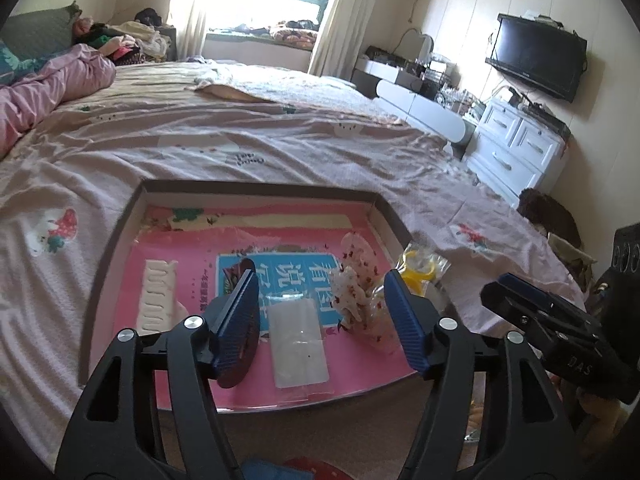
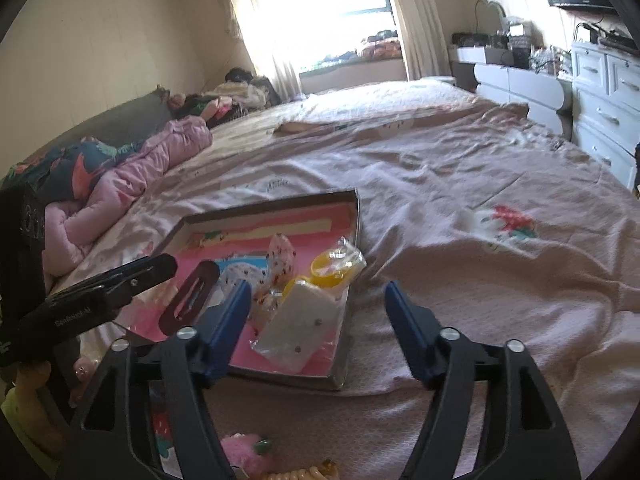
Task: Organize jewelry
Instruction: 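Withdraw both open tools from the tray toward the remaining accessories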
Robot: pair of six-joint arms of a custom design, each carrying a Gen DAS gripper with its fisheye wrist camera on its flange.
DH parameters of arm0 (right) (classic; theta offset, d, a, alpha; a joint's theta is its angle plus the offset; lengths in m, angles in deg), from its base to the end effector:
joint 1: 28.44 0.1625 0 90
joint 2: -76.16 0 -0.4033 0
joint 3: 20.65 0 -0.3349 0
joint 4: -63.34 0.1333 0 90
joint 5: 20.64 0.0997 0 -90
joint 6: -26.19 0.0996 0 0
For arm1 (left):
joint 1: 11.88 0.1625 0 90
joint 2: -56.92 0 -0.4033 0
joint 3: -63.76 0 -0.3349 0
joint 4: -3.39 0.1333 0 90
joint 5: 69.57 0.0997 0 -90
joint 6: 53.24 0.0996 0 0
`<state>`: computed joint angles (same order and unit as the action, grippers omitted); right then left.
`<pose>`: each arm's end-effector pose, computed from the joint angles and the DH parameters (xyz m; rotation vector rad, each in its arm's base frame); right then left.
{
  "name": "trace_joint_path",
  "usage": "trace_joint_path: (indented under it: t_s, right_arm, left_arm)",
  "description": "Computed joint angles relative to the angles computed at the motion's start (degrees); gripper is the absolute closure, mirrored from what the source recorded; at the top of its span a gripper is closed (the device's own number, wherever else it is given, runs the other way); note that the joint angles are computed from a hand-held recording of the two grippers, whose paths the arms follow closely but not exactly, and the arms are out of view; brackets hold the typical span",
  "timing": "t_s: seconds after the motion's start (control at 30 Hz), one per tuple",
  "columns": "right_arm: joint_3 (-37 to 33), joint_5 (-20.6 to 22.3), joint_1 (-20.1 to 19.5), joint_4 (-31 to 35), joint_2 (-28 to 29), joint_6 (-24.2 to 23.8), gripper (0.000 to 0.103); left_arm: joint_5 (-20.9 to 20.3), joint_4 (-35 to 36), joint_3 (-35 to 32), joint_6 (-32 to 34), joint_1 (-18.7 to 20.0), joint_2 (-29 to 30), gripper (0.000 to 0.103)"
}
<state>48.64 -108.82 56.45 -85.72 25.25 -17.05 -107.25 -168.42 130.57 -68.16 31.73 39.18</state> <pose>0.0724 -0.7219 0.3594 0.9056 -2.5712 0.9396 -0.3752 -0.6504 0.0351 0.3127 2.3671 -1.1890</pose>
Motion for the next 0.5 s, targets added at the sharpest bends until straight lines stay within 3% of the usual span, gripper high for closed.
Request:
trace_joint_path:
  t_s: [0.23,0.5]
  right_arm:
    - [3.7,1.8,0.1,-4.8,-2.5,-2.6,0.023]
    - [6.5,4.5,0.1,-6.9,-5.2,-3.0,0.020]
  left_arm:
    - [2.3,-4.9,4.4,0.3,-1.3,-3.1,0.033]
    - [5.8,-9.9,10.6,-0.2,-3.2,-6.7,0.022]
